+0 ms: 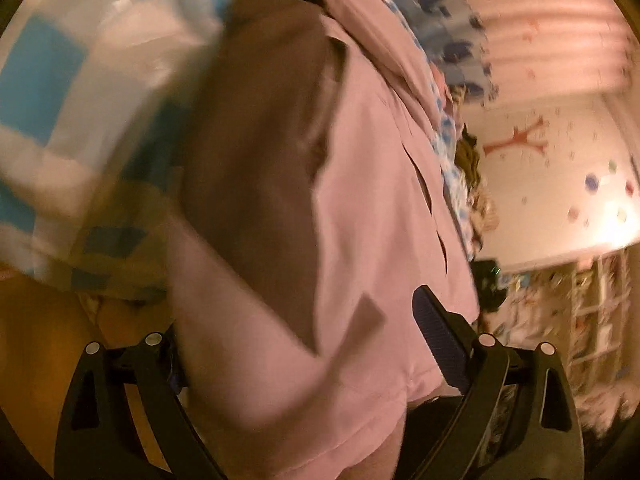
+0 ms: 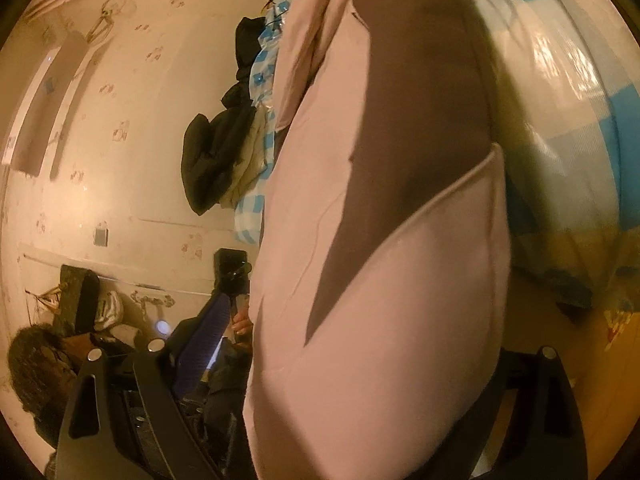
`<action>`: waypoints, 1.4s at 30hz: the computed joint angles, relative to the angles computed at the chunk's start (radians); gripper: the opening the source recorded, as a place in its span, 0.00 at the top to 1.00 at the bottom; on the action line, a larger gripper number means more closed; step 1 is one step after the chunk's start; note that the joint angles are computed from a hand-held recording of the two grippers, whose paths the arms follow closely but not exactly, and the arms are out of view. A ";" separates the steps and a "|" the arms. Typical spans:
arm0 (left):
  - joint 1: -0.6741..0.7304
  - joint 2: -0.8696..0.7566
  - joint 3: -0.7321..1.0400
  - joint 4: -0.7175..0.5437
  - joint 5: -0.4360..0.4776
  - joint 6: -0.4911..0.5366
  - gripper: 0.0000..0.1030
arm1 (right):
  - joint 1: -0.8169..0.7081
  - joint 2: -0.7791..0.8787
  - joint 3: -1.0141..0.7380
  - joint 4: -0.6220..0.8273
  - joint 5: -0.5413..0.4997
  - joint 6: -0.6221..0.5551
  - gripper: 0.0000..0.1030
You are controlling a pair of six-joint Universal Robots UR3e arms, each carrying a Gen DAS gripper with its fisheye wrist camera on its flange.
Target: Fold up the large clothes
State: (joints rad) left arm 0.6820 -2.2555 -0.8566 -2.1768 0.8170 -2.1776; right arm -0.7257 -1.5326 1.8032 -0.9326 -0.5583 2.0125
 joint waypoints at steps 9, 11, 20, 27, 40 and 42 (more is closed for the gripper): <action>-0.113 0.359 -0.380 0.552 0.158 -0.212 0.85 | -0.044 -0.171 0.095 -0.054 0.045 0.027 0.69; -0.148 0.442 -0.387 0.607 0.187 -0.235 0.87 | -0.067 -0.187 0.045 0.088 0.092 -0.070 0.71; -0.051 0.369 0.002 0.035 0.110 0.006 0.85 | -0.157 -0.160 -0.201 0.555 0.017 -0.394 0.69; 0.026 0.252 -0.174 0.060 0.184 0.081 0.45 | -0.242 -0.149 0.119 0.205 -0.165 -0.198 0.32; 0.050 0.191 -0.228 -0.072 0.101 0.145 0.76 | -0.238 -0.203 0.179 0.212 -0.095 -0.295 0.58; 0.056 0.222 -0.235 -0.064 0.079 0.143 0.84 | -0.261 -0.234 0.187 0.264 -0.082 -0.341 0.68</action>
State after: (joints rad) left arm 0.7377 -2.0339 -1.0919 -2.2410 0.8955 -2.0347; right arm -0.9863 -1.7664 1.9905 -0.6687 -0.6402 1.6715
